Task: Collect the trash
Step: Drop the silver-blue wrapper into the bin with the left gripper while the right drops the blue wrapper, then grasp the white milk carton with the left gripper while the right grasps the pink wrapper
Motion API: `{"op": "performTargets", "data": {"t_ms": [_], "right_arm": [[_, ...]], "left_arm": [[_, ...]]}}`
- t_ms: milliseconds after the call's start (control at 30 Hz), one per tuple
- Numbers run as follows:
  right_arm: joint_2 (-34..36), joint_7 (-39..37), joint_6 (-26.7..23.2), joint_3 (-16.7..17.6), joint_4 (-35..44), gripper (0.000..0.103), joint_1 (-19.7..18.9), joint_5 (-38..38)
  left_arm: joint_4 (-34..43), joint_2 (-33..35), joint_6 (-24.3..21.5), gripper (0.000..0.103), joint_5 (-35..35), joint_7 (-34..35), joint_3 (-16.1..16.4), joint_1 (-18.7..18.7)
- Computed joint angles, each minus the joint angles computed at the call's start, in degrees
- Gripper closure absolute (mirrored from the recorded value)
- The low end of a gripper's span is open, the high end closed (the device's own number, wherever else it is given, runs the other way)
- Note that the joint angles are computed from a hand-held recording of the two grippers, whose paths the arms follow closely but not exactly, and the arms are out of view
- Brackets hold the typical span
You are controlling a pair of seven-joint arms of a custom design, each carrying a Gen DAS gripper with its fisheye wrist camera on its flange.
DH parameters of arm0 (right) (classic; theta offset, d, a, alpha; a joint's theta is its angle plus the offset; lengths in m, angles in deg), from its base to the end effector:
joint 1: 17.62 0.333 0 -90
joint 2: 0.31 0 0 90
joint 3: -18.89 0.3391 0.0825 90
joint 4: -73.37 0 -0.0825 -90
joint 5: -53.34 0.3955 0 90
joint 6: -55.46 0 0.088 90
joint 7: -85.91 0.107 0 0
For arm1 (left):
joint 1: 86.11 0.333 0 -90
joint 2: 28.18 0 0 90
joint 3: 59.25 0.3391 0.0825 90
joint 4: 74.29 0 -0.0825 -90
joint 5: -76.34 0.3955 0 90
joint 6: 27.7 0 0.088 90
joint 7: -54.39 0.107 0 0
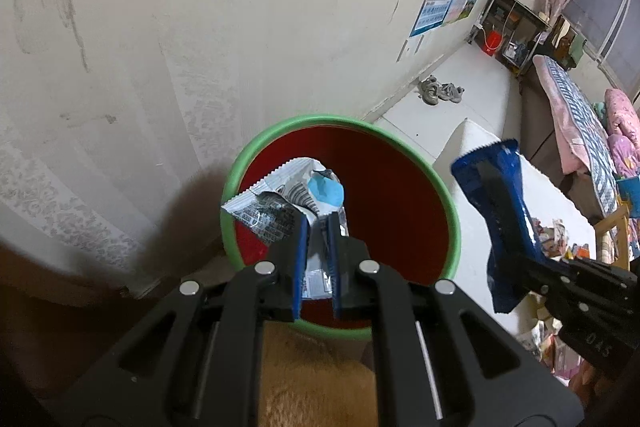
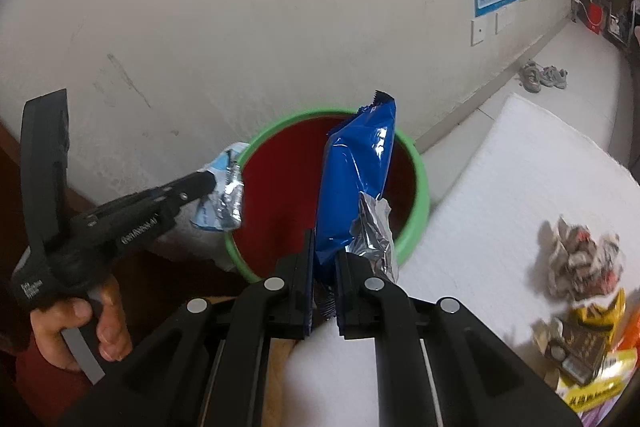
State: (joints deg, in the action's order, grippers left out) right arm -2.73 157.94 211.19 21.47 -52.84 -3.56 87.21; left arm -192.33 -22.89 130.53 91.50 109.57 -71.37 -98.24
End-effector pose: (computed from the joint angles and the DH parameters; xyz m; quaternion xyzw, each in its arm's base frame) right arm 0.5524 0.1443 0.4745 -0.7113 0.6242 -0.0575 0.3180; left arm 0.5635 -0.2622 0.4775 -0.6647 0.6806 -0.2685 0.1516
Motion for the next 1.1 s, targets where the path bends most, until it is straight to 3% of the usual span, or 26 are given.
{"op": "performTargets", "data": {"t_ms": [133,167,200,267,333,600,767,900,1100], "right_arm": [[2.15,0.03,0.07,0.28,2.32,0.089,0.17,-0.33],[2.64,0.13,0.42,0.33,2.72,0.080,0.15,-0.16],[2.93,0.44,0.66,0.34,2.91,0.064,0.07,-0.13],[3.21,0.80,1.24,0.35,3.08,0.054,-0.11,0.90],[2.77,0.26,1.42,0.27,2.48,0.053,-0.39,2.61],[-2.45,0.27,1.44,-0.87,-3.00,0.053,-1.42,2.92],[-10.45,0.86,3.92,-1.61,-10.84,0.047,-1.41,1.76],[-17.60,5.86,6.98,-0.18,-18.78,0.046,-3.21,-3.83],[-27.76,12.41,6.54,-0.89,-29.26,0.046,-5.49,-7.64]], "left_arm": [[1.42,1.77,-0.50,0.093,-0.90,1.08,-0.07,0.13],[1.67,2.05,-0.72,0.088,-0.78,1.05,-0.02,0.09],[2.04,2.40,-1.32,0.066,-0.17,0.46,0.17,-0.09],[2.21,2.61,-1.49,0.037,1.15,-1.81,0.66,-0.37],[1.14,2.02,0.08,0.037,0.67,-2.57,0.54,-0.14],[0.47,-0.17,-1.88,0.037,4.72,-6.72,0.25,-1.44],[-0.89,-2.58,-2.31,0.037,7.86,-9.91,-0.43,-2.36],[-2.75,-4.47,-2.48,0.037,7.59,-10.99,-1.82,-3.56],[-4.02,-4.93,-4.68,0.037,4.86,-7.68,-4.24,-6.71]]}}
